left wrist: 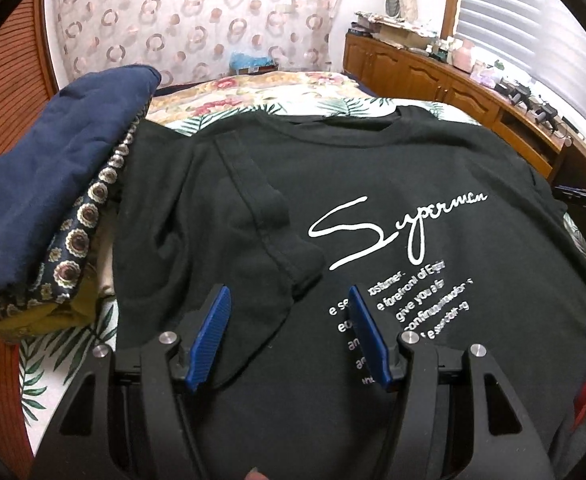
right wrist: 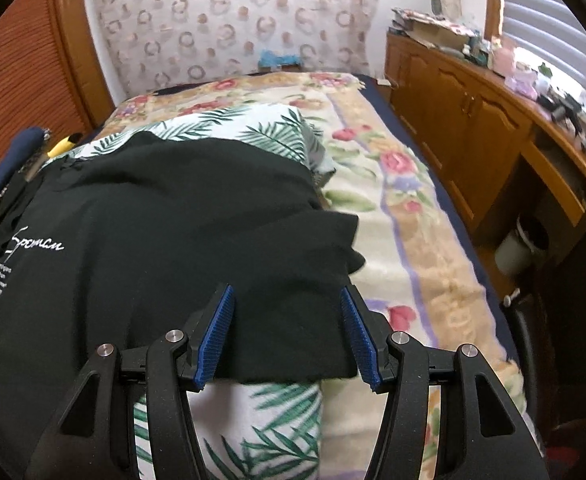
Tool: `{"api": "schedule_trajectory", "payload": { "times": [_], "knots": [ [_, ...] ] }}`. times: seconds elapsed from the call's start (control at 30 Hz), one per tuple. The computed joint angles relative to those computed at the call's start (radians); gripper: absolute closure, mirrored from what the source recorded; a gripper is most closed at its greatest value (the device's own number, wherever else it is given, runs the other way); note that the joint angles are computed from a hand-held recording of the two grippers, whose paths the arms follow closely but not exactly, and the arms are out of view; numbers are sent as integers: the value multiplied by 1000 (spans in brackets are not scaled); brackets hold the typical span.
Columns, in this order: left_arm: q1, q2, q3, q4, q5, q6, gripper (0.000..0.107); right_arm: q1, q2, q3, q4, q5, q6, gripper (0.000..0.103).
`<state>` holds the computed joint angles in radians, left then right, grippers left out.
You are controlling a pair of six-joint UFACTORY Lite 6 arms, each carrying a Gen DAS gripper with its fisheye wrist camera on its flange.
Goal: Fold small clothes
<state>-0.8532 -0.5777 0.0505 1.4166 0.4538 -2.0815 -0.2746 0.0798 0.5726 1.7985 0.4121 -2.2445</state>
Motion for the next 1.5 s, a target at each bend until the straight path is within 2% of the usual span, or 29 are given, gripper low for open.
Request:
{"api": "schedule_trajectory", "payload": {
  "times": [0.1, 0.23, 0.33, 0.5, 0.57, 0.63, 0.67, 0.73, 0.87, 0.9, 1.07, 1.27, 1.37, 1.5],
  "knots": [
    [9, 25, 0, 35, -3, -40, 47, -28, 15, -1, -49, 14, 41, 46],
    [-2, 13, -2, -1, 8, -6, 46, -41, 25, -2, -108, 29, 102, 46],
    [-9, 41, 4, 26, 6, -26, 38, -63, 34, 7, -178, 52, 170, 46],
    [-5, 72, 16, 74, -8, -72, 33, -102, 66, 29, -275, 113, 249, 47],
    [-28, 90, 23, 71, 5, -83, 31, -117, 77, 41, -313, 146, 277, 52],
    [-21, 85, 21, 74, -1, -80, 31, -121, 71, 39, -328, 158, 282, 62],
    [-29, 93, 26, 72, 4, -86, 31, -117, 52, 26, -314, 149, 262, 65],
    [-26, 93, 26, 70, 5, -80, 30, -105, 13, 0, -272, 116, 211, 80],
    [-25, 109, 35, 79, 7, -90, 30, -64, -66, -66, -125, 49, 53, 92],
    [-20, 114, 38, 88, 3, -96, 30, -68, -80, -74, -113, 61, 38, 94],
    [-11, 111, 37, 89, -2, -88, 29, 2, -256, -141, -26, 61, -11, 95],
    [-10, 108, 36, 86, -3, -84, 29, 257, -369, -149, -22, 10, 89, 95],
    [-14, 108, 36, 82, 1, -81, 29, 405, -364, -162, 46, -11, 83, 95],
    [-39, 53, 15, 20, 34, -23, 29, 540, -279, -177, 241, -43, -65, 95]
  ]
}}
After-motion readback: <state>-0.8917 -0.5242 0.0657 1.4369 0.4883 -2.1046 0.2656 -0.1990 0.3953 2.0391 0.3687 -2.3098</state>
